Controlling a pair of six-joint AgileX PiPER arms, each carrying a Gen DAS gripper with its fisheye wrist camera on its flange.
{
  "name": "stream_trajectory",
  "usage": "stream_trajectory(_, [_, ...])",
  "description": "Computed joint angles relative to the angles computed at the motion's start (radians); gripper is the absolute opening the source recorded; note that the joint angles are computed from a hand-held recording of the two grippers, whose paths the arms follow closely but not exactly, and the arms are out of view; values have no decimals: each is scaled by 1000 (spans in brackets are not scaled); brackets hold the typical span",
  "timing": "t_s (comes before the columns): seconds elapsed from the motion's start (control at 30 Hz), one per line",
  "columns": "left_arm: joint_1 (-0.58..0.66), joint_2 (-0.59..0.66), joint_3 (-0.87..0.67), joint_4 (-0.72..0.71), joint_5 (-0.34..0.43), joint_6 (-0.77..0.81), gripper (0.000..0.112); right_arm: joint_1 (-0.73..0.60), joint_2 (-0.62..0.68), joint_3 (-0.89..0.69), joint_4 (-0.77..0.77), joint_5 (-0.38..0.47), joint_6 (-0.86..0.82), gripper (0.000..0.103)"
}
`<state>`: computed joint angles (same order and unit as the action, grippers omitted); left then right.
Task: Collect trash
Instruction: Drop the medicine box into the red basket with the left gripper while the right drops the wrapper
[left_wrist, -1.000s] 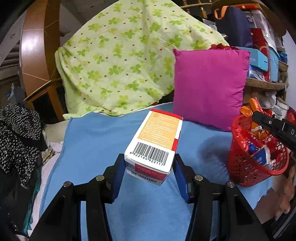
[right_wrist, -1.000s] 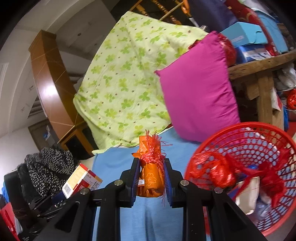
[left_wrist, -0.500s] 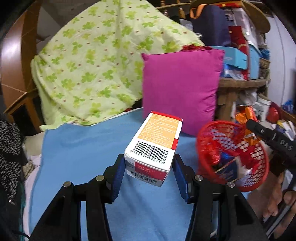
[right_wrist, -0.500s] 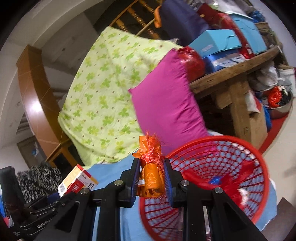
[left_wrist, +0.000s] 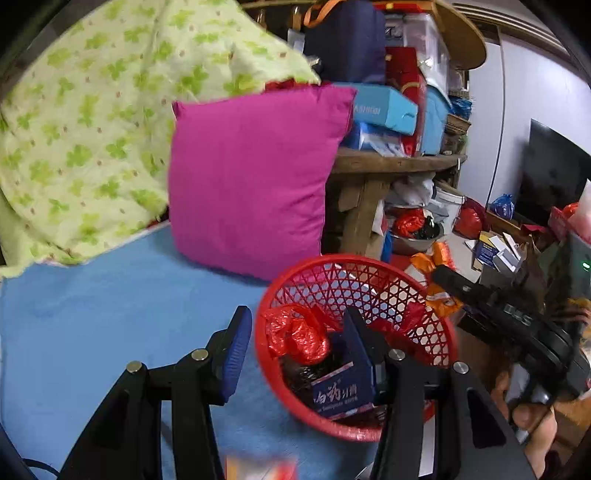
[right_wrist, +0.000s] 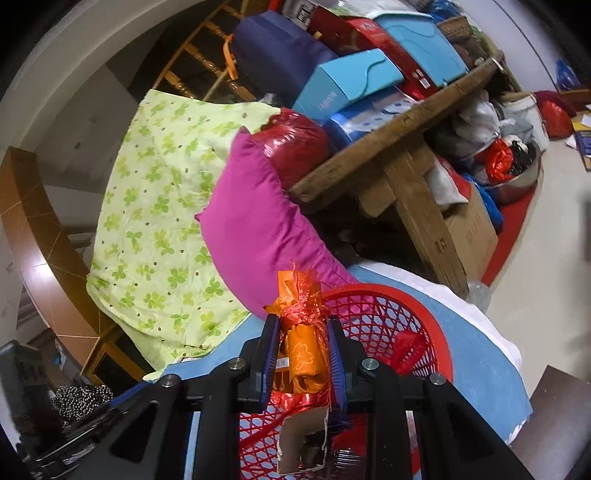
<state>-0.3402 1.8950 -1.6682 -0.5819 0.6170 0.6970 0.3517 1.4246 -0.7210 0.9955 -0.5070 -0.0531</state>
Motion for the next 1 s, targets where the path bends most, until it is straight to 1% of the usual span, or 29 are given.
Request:
stream_trajectory(0.03, [0, 33, -38, 31, 17, -40, 51, -6, 0, -2, -8, 10, 7, 28])
stream_trajectory(0.1, [17, 48, -41, 17, 16, -40, 51, -12, 5, -5, -18, 20, 6, 28])
stream_trajectory(0.13, [33, 48, -25, 5, 2, -37, 51, -15, 11, -14, -13, 30, -8, 29])
stream_trajectory(0.2, [70, 56, -3, 1, 2, -42, 51, -14, 26, -27, -3, 43, -18, 29])
stream_trajectory(0.27, [101, 53, 28, 21, -1, -65, 51, -26, 46, -45, -26, 75, 19, 29])
stream_trajectory(0.33, [134, 39, 73, 3, -4, -39, 51, -28, 69, -69, -32, 108, 37, 29])
stream_trajectory(0.4, [163, 20, 118, -14, -14, -17, 51, -15, 82, -97, 34, 125, -38, 29])
stream_trajectory(0.43, [186, 0, 158, -48, -21, 19, 51, -4, 85, -104, 73, 120, -80, 29])
stream_trajectory(0.47, [203, -13, 182, -69, -18, 48, 51, 12, 85, -112, 139, 101, -149, 29])
stream_trajectory(0.5, [215, -20, 200, -83, -19, 74, 51, 25, 81, -112, 175, 80, -183, 31])
stream_trajectory(0.53, [225, -38, 234, -96, -31, 105, 51, 33, 78, -109, 183, 66, -187, 41])
stream_trajectory(0.57, [231, -51, 260, -106, -43, 134, 51, 43, 70, -96, 175, 38, -167, 67])
stream_trajectory(0.6, [244, -72, 298, -134, -51, 184, 51, 53, 64, -87, 168, 14, -146, 77])
stream_trajectory(0.63, [258, -95, 340, -167, -60, 244, 51, 67, 57, -73, 158, -21, -121, 78])
stream_trajectory(0.67, [266, -103, 356, -178, -65, 270, 51, 82, 47, -53, 114, -62, -82, 78])
stream_trajectory(0.73, [291, -126, 399, -196, -81, 321, 51, 113, 43, -47, 118, -118, -101, 78])
stream_trajectory(0.8, [322, -130, 416, -213, -81, 347, 51, 153, 43, -42, 116, -184, -112, 78])
stream_trajectory(0.87, [368, -120, 421, -250, -67, 382, 51, 182, 47, -47, 93, -219, -110, 78])
stream_trajectory(0.9, [383, -114, 422, -254, -72, 388, 51, 192, 50, -51, 81, -228, -110, 78])
stream_trajectory(1.0, [428, -74, 394, -218, -93, 349, 51, 242, 70, -77, 45, -274, -138, 78])
